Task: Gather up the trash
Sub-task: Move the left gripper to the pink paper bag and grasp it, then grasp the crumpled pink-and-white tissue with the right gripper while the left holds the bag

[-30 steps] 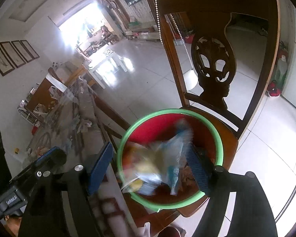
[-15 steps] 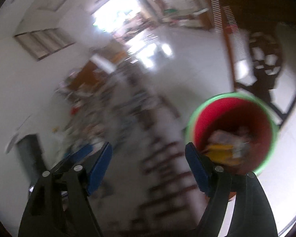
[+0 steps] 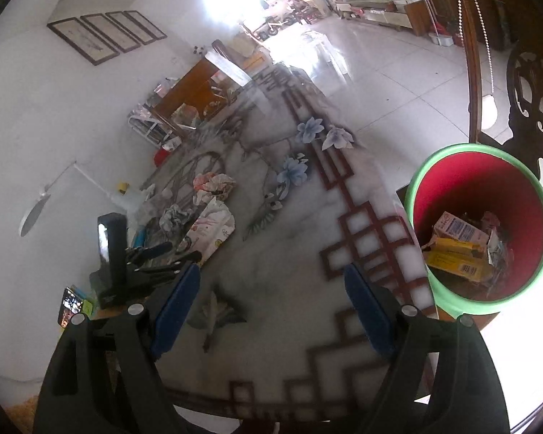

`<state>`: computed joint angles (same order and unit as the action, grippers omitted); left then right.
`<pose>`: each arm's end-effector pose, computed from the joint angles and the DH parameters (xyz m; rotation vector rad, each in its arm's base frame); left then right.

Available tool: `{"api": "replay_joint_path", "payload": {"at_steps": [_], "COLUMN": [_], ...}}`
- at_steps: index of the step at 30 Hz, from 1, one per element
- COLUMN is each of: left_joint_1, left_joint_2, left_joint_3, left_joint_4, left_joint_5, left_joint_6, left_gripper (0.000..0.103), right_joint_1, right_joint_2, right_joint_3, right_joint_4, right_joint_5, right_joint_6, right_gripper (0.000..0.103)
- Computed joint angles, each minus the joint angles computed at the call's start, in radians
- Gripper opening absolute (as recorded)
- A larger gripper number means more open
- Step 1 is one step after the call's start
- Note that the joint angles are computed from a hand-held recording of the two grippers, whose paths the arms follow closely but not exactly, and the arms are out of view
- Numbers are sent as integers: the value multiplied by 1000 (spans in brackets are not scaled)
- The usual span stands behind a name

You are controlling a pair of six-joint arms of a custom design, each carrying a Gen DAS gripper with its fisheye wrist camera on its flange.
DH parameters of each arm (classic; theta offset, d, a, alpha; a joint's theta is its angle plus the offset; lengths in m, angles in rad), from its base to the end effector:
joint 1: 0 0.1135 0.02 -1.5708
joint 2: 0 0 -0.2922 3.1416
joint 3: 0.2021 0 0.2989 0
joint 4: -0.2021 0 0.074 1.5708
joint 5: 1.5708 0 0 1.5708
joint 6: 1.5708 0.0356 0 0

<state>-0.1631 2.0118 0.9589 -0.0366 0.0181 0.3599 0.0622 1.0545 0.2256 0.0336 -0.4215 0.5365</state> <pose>0.3872 -0.0644 0.0559 0.6936 2.5686 0.0402 0.1911 0.0265 0.1163 0.3612 2.3896 0.7821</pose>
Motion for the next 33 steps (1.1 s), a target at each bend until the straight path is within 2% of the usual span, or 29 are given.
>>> {"api": "replay_joint_path", "payload": {"at_steps": [3, 6, 8, 9, 14, 18, 20, 23, 27, 29, 30, 31, 32, 33], "left_joint_1": [-12, -19, -13, -6, 47, 116, 174, 231, 291, 281, 280, 277, 273, 271], "left_joint_2": [39, 63, 38, 20, -39, -149, -214, -306, -301, -294, -295, -295, -298, -308], "left_joint_3": [34, 48, 11, -8, -48, -155, -218, -333, -350, -348, -345, -343, -345, -354], "left_joint_4": [-6, -5, 35, 55, 17, 0, -12, 37, 18, 30, 31, 31, 34, 42], "left_joint_5": [-6, -22, -1, 7, 73, 130, 176, 155, 207, 196, 196, 201, 209, 218], "left_joint_6": [4, 0, 3, -1, -45, -94, -114, -101, -120, -124, -123, -123, -128, -128], "left_gripper": [85, 76, 64, 40, 34, 28, 28, 29, 30, 31, 40, 64, 75, 78], "right_joint_1": [4, 8, 7, 8, 38, 74, 92, 125, 239, 292, 315, 336, 363, 377], "right_joint_2": [18, 29, 39, 43, 54, 83, 110, 200, 382, 501, 553, 599, 661, 700], "right_joint_3": [9, 14, 16, 18, 36, 64, 81, 136, 269, 368, 417, 462, 526, 567], "right_joint_4": [-1, -1, 3, 1, -30, -61, -60, -43, 12, 28, 29, 27, 18, 12], "right_joint_5": [3, 7, 7, 7, 54, 109, 134, 167, 265, 286, 297, 309, 331, 345], "right_joint_6": [-11, -10, -7, -7, -8, -6, -4, 2, -5, -8, -14, -21, -32, -38], "right_gripper": [79, 79, 80, 79, 79, 79, 79, 80, 79, 80, 80, 80, 80, 81]}}
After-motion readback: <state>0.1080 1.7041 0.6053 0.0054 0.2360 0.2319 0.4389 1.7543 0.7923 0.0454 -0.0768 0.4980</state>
